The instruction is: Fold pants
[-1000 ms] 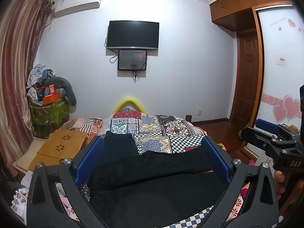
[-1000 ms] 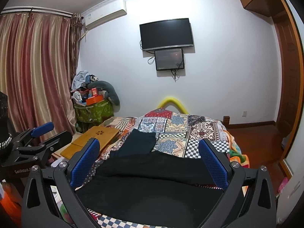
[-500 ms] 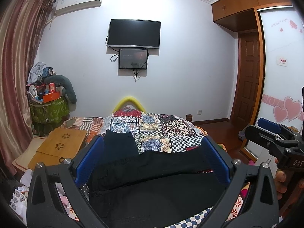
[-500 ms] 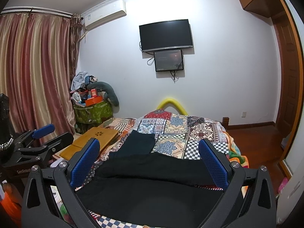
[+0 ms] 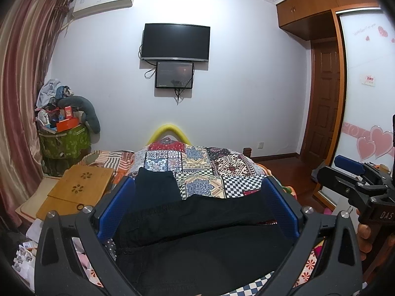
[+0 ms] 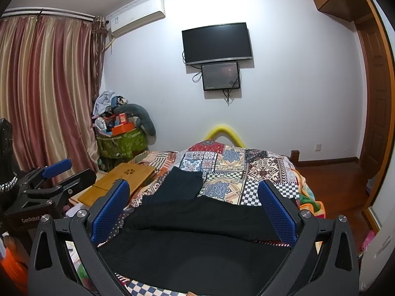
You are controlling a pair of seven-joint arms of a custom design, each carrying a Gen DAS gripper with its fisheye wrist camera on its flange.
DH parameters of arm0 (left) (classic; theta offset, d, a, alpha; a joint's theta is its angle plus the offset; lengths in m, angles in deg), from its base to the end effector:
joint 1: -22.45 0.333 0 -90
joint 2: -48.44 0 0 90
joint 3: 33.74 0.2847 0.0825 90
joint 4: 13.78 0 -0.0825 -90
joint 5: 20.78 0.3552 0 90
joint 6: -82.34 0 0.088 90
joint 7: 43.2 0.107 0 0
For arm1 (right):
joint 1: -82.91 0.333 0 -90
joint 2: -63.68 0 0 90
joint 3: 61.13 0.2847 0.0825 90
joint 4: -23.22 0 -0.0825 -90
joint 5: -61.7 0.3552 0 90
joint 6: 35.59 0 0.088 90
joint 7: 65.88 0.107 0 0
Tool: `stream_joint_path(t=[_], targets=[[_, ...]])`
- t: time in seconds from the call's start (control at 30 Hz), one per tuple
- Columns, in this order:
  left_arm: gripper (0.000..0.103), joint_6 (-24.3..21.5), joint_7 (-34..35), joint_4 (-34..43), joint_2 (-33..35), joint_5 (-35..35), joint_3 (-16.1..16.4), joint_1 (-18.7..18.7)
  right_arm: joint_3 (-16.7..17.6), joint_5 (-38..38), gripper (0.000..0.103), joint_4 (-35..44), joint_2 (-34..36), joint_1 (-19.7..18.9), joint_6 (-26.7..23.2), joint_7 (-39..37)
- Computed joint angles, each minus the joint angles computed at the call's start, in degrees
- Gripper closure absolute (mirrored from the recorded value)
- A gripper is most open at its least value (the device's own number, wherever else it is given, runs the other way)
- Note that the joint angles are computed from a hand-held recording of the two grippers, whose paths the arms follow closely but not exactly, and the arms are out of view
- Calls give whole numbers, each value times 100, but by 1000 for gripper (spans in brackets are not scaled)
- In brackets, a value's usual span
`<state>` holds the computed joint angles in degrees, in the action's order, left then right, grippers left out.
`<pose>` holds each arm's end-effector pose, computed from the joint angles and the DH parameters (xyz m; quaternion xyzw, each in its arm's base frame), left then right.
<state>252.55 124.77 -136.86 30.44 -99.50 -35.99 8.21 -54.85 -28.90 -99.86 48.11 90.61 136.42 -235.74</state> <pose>0.4735 -0.0725 0.5988 -0.4410 0.6715 -0.5131 0.3023 0.4469 0.1907 0.5620 -0.5667 0.5708 -0.3814 0.4557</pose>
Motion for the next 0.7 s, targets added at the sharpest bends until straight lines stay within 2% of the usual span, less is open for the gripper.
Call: stream_joint_path(t=[0.2, 0.3, 0.37, 0.47, 0.53, 0.6, 0.7], targets=[[0, 64, -506, 433, 644, 603, -125, 153, -82, 413, 0, 250, 413, -15, 101, -538], [0, 9, -932, 798, 1142, 1143, -213, 339, -188, 954, 0, 439, 779, -32, 215, -1133], [0, -118, -1353, 1144, 1555, 1684, -288, 515, -306, 1604, 0, 543, 1074, -32, 421, -1817], [0, -339, -2250, 1790, 2267, 2770, -382, 796, -449, 3531, 0, 609, 1567, 55, 606, -3872], [0, -392, -3087, 2340, 2833, 3651, -307, 851, -401, 4986, 0, 694, 1895, 46, 560, -5334], [0, -586, -3420, 2977, 3383, 4068, -291, 958, -364, 5730, 0, 910, 2196, 14, 421, -6120], [0, -1120, -3976, 4173, 4309, 4807, -164, 1031, -33, 7055, 0, 1463, 2782, -296, 57, -7445]])
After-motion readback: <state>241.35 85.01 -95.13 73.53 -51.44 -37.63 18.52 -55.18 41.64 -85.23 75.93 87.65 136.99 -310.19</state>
